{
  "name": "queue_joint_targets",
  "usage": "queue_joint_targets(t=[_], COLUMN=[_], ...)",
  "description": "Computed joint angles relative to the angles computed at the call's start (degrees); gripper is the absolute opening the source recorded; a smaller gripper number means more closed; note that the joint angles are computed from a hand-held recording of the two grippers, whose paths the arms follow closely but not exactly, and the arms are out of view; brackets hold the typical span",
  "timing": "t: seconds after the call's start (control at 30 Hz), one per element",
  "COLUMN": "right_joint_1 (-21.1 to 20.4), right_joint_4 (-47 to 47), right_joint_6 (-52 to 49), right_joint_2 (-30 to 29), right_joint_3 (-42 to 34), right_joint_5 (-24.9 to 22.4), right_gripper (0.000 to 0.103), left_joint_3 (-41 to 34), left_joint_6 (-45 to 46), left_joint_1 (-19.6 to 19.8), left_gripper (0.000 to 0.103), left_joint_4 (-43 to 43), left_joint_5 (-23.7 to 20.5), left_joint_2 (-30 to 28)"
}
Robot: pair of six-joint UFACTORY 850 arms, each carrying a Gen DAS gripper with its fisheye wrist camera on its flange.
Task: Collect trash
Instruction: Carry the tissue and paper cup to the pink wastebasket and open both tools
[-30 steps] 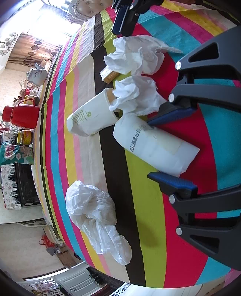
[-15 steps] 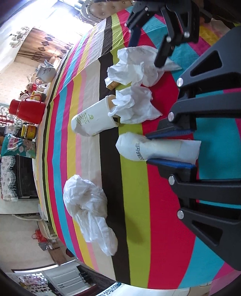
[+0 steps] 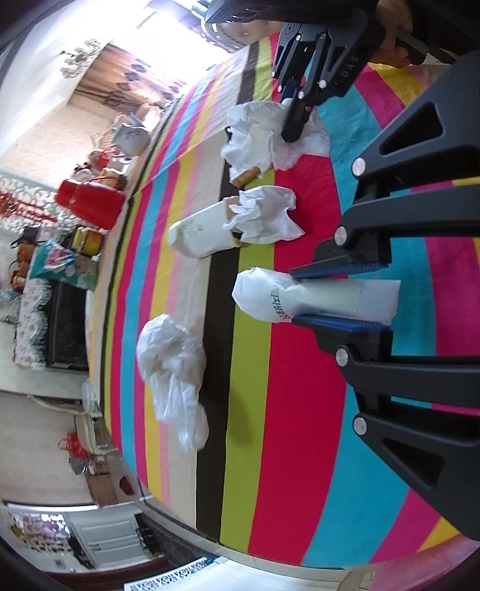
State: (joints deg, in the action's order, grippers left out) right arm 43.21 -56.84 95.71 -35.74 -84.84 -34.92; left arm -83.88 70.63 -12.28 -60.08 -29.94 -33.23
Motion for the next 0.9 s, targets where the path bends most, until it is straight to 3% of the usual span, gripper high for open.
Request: queue_joint_targets(t=[0.47, 0.9], right_joint_1=[3.5, 6.0], right_joint_4=[-11.5, -9.4], right_joint_6=[9.5, 2.5], right_joint_2=[2.9, -3.0], right_joint_3=[-0.2, -11.0], right_joint_5=[-4.3, -4.0], right_gripper=[0.017, 0.017], left_joint_3=[11.1, 17.7], left_joint_6=[11.9, 18.3], left_joint_1=[5.6, 14.1], left_gripper=[0.019, 0.019], left_joint_4=[-15.8, -23.6], left_joint_5=[2.0, 1.9], left_joint_2=[11.5, 19.0])
